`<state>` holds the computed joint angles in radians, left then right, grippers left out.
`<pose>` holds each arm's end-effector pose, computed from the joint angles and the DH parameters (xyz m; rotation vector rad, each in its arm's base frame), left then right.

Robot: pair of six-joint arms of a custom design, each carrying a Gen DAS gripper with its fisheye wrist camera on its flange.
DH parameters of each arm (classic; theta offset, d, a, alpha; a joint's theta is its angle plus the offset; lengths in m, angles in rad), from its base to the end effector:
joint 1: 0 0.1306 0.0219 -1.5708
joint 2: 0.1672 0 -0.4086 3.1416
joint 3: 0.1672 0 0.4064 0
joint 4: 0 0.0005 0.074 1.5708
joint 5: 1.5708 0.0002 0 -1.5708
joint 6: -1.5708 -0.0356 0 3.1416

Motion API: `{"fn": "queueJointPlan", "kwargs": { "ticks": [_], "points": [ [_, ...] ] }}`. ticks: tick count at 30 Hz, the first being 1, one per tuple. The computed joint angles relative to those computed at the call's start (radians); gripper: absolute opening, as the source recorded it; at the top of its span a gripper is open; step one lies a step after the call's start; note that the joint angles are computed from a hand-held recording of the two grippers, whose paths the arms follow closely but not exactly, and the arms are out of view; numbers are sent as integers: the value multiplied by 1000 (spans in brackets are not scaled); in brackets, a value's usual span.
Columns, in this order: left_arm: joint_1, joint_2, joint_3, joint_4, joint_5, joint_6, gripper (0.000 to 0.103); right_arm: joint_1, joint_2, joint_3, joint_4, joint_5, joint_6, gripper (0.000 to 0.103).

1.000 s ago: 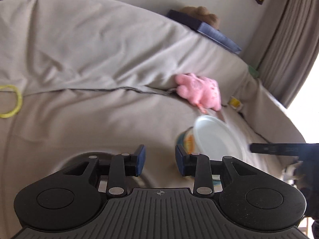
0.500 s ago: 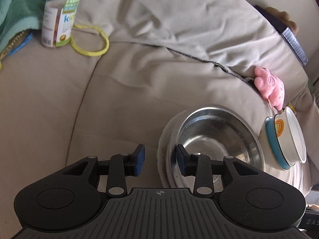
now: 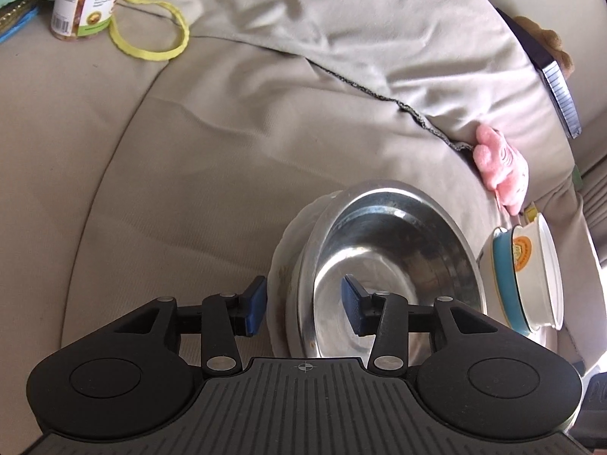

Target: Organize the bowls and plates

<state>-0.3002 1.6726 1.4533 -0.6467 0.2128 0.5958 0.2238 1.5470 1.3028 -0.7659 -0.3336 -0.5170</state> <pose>0.5684 -0.1843 0.3531 -0.2732 2.5070 -0.6440 0.5160 0.1289 0.3455 0.2604 2.6441 0.6931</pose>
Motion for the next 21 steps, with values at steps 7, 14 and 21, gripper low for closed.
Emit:
{"fn": "queueJointPlan", "kwargs": {
  "ticks": [7, 14, 21],
  "points": [
    [-6, 69, 71, 46, -12, 14, 48, -20, 52, 55, 18, 15, 3, 58],
    [-6, 98, 112, 33, -19, 18, 48, -28, 87, 95, 2, 5, 49, 59],
    [-82, 20, 95, 37, -294, -57, 47, -95, -9, 60, -51, -159, 212, 61]
  ]
}}
